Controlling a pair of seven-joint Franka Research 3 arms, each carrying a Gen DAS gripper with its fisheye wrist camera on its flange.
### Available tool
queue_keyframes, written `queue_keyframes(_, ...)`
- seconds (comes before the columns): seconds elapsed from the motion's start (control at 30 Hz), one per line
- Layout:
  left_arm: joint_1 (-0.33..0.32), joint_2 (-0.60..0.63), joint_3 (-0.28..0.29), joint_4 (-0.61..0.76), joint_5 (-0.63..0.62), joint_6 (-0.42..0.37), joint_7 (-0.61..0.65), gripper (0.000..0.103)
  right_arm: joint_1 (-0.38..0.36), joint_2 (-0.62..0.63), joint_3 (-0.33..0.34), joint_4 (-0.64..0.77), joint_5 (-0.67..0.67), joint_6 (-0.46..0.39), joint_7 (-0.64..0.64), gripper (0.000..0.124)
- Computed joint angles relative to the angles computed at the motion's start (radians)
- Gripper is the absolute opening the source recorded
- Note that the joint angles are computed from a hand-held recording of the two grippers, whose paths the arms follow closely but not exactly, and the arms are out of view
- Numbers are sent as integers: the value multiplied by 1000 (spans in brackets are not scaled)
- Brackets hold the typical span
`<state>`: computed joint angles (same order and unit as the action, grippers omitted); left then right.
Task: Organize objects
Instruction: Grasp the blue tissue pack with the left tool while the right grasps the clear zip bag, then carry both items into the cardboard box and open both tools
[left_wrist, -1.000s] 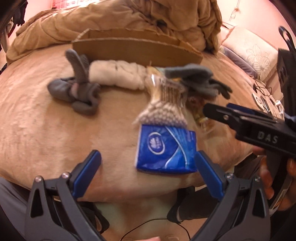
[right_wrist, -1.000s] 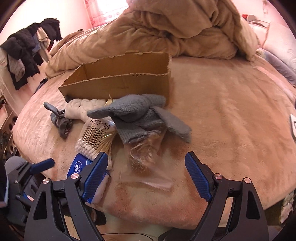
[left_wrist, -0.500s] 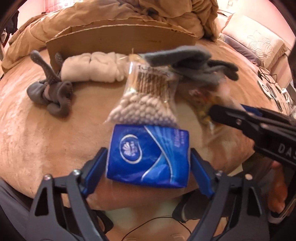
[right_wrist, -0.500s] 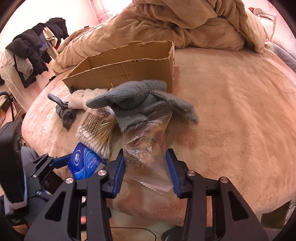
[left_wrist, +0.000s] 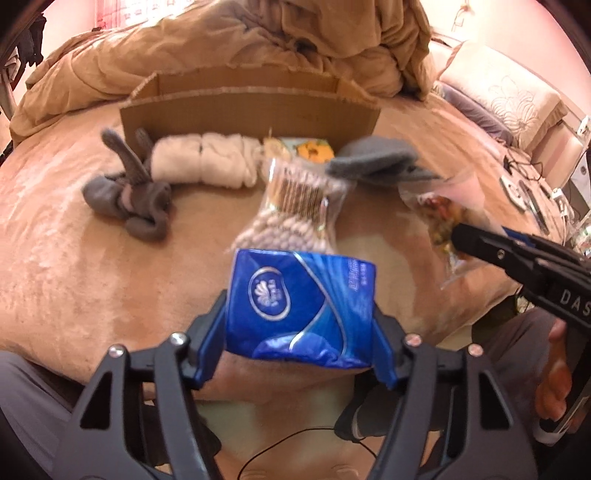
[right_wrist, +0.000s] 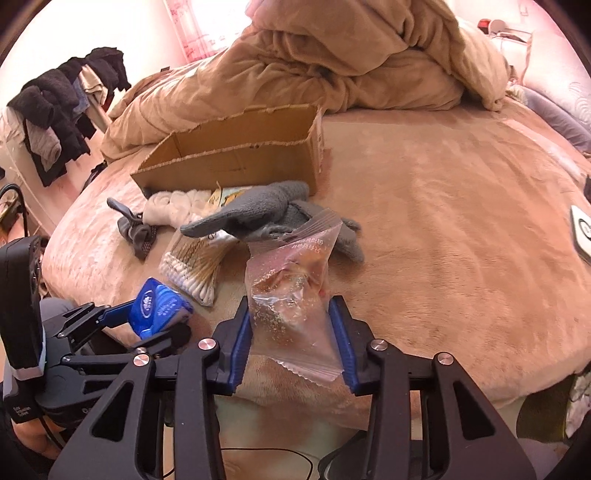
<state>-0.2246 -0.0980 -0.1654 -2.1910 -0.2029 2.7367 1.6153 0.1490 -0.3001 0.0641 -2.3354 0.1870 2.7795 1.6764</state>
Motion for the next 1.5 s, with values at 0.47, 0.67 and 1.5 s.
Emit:
queue_keyframes(0.47, -1, -95, 60, 55, -80, -60, 74, 67, -50, -52, 37, 89, -105, -48, 104, 43)
queue_keyframes(0.67, 22, -46, 58, 156, -69, -96, 68, 67, -49, -3, 33, 176, -130, -63, 117, 43)
queue_keyframes(1.5, 134, 446, -60, 774, 25, -248, 29, 68, 13, 418, -53, 635, -32, -133, -37, 43)
